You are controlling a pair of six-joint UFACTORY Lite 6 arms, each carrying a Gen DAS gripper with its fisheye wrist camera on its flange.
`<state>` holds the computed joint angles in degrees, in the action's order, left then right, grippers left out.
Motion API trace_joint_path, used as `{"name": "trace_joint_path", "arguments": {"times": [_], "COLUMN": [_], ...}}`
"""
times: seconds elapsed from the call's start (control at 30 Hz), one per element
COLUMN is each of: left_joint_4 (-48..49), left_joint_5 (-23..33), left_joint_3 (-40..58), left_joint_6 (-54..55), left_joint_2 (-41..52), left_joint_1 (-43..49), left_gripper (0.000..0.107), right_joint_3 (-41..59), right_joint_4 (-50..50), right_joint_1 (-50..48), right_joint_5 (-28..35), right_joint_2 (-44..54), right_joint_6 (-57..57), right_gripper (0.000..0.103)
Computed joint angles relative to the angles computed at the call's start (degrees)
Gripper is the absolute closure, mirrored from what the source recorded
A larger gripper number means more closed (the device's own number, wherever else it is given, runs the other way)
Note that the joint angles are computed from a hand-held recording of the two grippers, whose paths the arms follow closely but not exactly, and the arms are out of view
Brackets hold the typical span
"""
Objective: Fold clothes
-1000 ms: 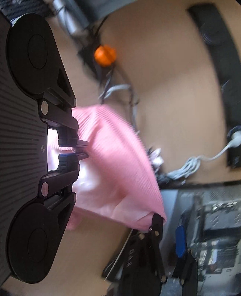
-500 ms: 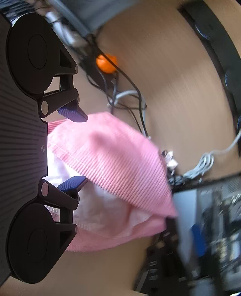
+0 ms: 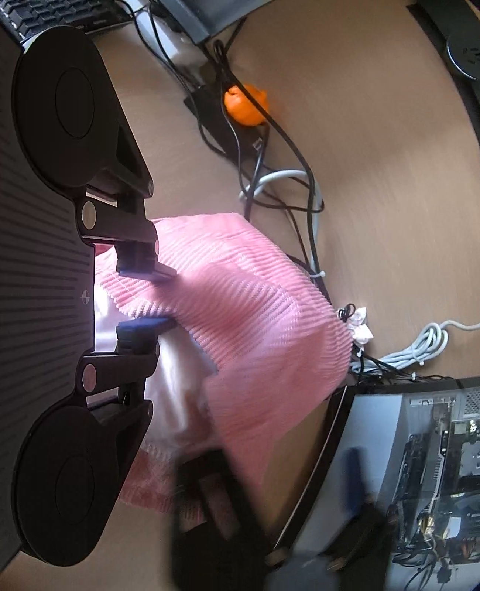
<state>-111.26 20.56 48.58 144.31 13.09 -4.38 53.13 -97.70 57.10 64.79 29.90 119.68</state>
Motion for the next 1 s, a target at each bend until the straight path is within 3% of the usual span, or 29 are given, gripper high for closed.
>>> {"name": "trace_joint_path", "arguments": {"times": [0.1, 0.27, 0.33, 0.4, 0.5, 0.57, 0.63, 0.7, 0.77, 0.9, 1.0], "left_joint_4": [4.26, 17.36, 23.86, 32.86, 44.10, 45.28, 44.33, 42.20, 41.13, 42.26, 42.93], "left_joint_5": [0.33, 4.11, 6.80, 11.25, 23.36, 29.78, 33.71, 31.53, 24.27, 12.70, 8.00], "left_joint_3": [0.27, 1.46, 2.31, 4.71, 11.56, 15.53, 19.99, 23.41, 25.57, 27.86, 27.38], "left_joint_6": [-4.83, -17.30, -23.41, -31.65, -44.87, -49.19, -53.29, -56.38, -58.98, -62.57, -62.58], "left_joint_2": [-0.12, 0.56, 1.24, 2.73, 6.05, 7.47, 9.41, 10.92, 11.95, 14.78, 16.29], "left_joint_1": [0.02, 1.18, 2.29, 4.43, 10.62, 14.96, 18.36, 18.85, 16.52, 9.79, 5.55], "left_gripper": [0.084, 0.084, 0.077, 0.073, 0.063, 0.055, 0.048, 0.037, 0.035, 0.033, 0.028], "right_joint_3": [1.55, 2.77, 2.29, -1.49, -11.37, -18.51, -21.59, -22.96, -19.56, -6.45, 7.15], "right_joint_4": [1.43, 4.04, 5.07, 5.19, 4.88, 4.83, 3.81, 2.90, -1.56, -14.68, -14.69], "right_joint_1": [-3.83, -12.47, -14.77, -14.44, -10.59, -7.05, -5.92, -4.95, -8.01, -17.39, -22.51], "right_joint_5": [3.06, -9.83, -15.94, -19.46, -19.91, -20.01, -21.40, -22.20, -22.98, -26.10, -31.84], "right_joint_2": [-1.45, -1.07, -1.22, -4.76, -16.18, -26.95, -35.16, -41.69, -39.45, -22.72, -6.15], "right_joint_6": [0.17, -0.44, -0.06, 2.79, 4.47, 4.40, 4.98, 6.01, 9.45, 20.21, 14.69], "right_gripper": [0.020, 0.017, 0.017, 0.015, 0.011, 0.002, 0.000, 0.000, 0.000, 0.000, 0.000]}}
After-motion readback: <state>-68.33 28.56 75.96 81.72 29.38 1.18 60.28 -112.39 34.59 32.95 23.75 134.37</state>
